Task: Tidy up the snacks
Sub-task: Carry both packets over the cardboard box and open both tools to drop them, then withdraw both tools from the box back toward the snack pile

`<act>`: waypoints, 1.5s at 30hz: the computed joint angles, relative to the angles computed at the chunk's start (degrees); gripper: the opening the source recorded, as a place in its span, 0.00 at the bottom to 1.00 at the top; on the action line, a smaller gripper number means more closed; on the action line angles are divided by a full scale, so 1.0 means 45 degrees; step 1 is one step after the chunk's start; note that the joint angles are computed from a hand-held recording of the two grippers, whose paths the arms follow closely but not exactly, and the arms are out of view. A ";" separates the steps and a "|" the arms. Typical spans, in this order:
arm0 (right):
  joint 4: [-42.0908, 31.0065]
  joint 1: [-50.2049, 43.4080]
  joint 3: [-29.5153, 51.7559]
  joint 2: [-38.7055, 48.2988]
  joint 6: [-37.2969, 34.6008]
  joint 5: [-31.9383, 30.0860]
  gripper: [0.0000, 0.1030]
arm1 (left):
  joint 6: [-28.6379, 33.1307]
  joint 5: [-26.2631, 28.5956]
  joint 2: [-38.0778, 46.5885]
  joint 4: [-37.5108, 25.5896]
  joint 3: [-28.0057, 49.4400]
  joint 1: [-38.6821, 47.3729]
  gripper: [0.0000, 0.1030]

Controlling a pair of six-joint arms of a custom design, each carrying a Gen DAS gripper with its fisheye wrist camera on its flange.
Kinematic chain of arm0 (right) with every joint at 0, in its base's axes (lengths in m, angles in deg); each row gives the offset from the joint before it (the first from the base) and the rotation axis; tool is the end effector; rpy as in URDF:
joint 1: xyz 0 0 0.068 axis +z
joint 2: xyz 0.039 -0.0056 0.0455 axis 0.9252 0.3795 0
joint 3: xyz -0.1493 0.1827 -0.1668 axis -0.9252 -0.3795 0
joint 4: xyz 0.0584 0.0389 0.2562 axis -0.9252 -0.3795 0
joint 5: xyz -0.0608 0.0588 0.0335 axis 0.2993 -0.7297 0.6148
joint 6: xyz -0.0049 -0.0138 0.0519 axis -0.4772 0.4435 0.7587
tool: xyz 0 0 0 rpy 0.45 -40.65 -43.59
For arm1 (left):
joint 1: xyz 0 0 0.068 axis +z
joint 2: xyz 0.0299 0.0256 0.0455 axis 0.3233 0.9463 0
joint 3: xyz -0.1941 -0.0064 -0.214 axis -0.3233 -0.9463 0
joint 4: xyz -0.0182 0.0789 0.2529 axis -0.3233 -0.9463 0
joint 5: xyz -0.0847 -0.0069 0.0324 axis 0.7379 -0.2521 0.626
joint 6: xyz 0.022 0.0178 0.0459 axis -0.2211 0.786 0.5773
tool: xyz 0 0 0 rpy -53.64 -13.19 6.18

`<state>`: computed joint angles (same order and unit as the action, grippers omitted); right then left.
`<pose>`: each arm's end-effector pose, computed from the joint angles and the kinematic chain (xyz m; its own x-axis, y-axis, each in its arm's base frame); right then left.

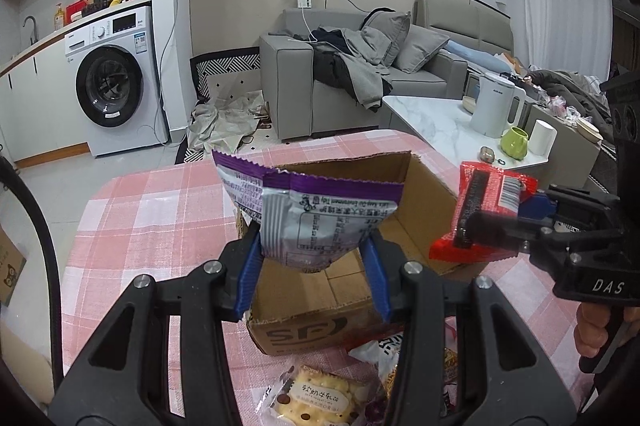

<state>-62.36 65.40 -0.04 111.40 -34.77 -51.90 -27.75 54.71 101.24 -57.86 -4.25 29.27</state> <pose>0.2628 0.0104 0.2299 -0.5856 -0.1992 -0.7857 -0.5598 0.8004 0.2143 0.1885 0.0268 0.2452 -0.5554 0.0031 -0.8316 0.0574 0.9977 -0.0346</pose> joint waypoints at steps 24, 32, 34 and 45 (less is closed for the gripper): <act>0.1059 0.1274 0.1374 0.3126 0.0282 0.1309 0.44 | -0.0088 -0.1153 0.4696 0.3074 0.0472 -0.1160 0.42; 0.0891 0.1371 0.1695 0.3577 0.0356 0.1298 0.44 | -0.0091 -0.1292 0.5407 0.3194 0.0686 -0.1255 0.42; 0.0785 0.1265 0.1649 0.3498 0.0274 0.1038 0.47 | -0.0056 -0.1117 0.5399 0.3157 0.0675 -0.1141 0.42; 0.0572 -0.0596 0.0628 0.1051 0.0334 -0.0577 1.00 | -0.0200 -0.0191 0.2285 0.1818 -0.0290 -0.0245 0.99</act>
